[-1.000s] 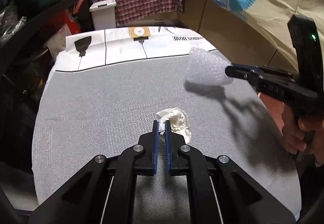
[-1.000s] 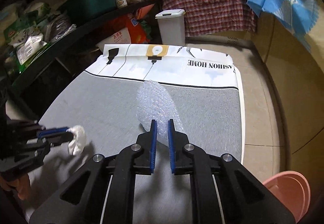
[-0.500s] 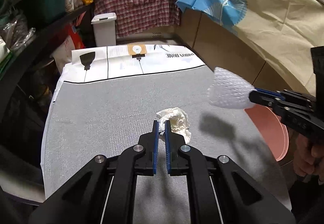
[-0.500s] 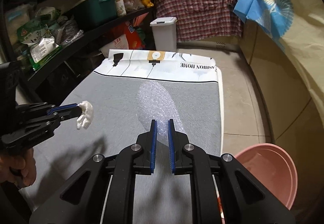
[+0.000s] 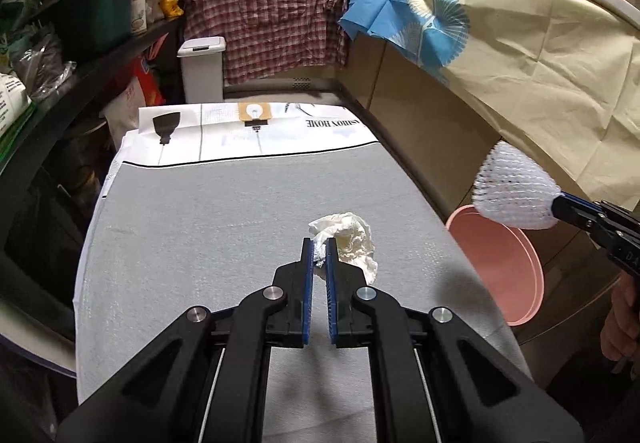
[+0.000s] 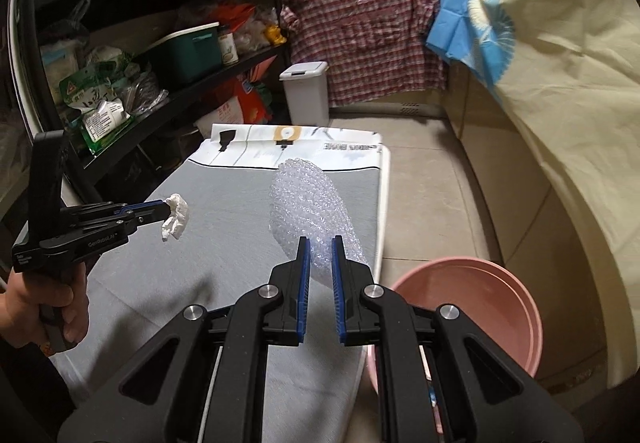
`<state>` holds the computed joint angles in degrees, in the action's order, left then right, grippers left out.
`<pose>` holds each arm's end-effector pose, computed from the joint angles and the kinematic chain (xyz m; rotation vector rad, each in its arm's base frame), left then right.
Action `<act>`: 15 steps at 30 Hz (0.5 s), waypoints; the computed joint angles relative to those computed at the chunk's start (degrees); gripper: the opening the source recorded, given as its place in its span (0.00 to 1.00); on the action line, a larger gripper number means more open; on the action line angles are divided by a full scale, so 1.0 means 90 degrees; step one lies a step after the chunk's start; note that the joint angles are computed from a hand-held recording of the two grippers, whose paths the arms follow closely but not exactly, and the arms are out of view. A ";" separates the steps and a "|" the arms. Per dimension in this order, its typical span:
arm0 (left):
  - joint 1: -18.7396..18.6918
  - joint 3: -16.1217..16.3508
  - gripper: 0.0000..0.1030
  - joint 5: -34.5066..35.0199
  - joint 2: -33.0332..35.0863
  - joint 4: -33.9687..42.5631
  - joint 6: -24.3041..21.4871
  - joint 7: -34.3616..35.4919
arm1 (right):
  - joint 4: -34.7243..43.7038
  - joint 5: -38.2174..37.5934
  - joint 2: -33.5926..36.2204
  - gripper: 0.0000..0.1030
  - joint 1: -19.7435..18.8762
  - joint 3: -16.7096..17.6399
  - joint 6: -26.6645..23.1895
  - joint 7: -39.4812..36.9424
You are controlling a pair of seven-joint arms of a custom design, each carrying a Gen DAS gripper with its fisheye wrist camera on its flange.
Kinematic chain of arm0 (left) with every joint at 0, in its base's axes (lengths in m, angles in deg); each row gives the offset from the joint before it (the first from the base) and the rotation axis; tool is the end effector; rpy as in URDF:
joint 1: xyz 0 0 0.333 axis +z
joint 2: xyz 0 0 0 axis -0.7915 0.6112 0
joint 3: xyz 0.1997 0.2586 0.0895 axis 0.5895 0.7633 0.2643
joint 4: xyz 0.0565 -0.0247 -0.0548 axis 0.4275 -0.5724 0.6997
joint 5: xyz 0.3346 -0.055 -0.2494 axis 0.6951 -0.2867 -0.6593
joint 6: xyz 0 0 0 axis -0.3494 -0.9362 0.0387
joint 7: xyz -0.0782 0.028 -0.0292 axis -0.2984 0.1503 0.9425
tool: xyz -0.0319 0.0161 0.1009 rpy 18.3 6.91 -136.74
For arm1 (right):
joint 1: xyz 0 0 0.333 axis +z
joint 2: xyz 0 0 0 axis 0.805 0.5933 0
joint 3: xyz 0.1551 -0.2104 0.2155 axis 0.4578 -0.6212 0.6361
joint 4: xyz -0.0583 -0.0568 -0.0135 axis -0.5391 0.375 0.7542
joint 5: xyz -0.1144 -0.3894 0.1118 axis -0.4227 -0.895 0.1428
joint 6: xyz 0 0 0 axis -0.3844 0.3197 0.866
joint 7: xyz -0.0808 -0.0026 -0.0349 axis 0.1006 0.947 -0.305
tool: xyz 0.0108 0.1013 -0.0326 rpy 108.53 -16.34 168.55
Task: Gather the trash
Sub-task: 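Lift the tissue and foam sleeve and carry both over the pink bucket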
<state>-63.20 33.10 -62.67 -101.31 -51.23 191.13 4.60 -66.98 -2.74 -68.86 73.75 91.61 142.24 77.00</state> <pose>0.4262 -0.2097 0.5702 -1.7206 1.8687 -0.9679 0.4214 0.3165 0.5994 -1.8550 1.3424 -0.5492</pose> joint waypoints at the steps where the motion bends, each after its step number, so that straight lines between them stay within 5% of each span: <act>1: 0.0006 -0.0037 0.06 0.0001 -0.0007 -0.0008 -0.0004 -0.0053 | -0.0108 -0.0041 -0.0119 0.11 -0.0040 0.0002 0.0009 0.0038; 15: -0.0105 -0.0431 0.06 0.0272 0.0221 0.0063 -0.0023 -0.0811 | -0.1194 0.0118 -0.0931 0.11 -0.0721 0.0090 0.0371 0.0612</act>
